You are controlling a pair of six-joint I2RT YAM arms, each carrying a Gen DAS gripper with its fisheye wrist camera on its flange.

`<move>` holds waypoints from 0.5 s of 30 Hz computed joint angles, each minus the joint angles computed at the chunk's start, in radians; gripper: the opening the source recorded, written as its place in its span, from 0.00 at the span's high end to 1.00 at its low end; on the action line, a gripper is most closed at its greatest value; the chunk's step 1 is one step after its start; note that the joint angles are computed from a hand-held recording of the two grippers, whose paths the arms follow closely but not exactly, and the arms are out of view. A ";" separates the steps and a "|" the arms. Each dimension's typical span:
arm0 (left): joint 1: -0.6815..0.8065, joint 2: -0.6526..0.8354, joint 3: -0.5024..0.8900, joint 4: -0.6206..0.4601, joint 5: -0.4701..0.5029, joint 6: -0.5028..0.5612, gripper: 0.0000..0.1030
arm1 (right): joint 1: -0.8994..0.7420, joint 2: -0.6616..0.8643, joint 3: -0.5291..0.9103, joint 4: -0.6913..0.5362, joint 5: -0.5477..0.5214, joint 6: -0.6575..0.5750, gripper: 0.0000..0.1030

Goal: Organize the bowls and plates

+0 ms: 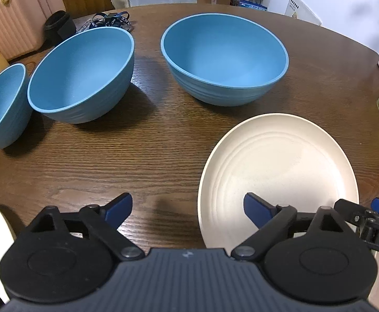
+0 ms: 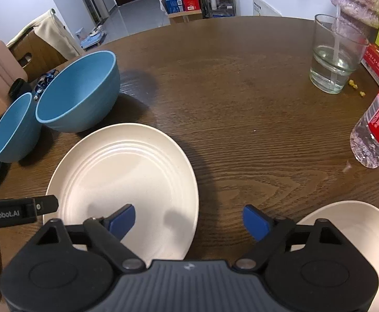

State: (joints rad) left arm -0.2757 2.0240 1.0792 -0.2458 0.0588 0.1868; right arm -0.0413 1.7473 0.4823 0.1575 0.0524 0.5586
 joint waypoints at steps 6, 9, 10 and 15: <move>0.004 0.040 0.043 -0.026 0.017 0.008 0.22 | -0.017 0.035 0.013 0.023 -0.019 -0.010 0.24; 0.003 0.051 0.054 -0.032 0.020 0.009 0.25 | -0.022 0.049 0.019 0.027 -0.028 -0.011 0.29; 0.003 0.054 0.058 -0.035 0.020 0.009 0.27 | -0.025 0.055 0.021 0.030 -0.033 -0.011 0.31; 0.008 0.068 0.075 -0.051 0.031 0.015 0.39 | -0.031 0.078 0.027 0.046 -0.043 -0.007 0.42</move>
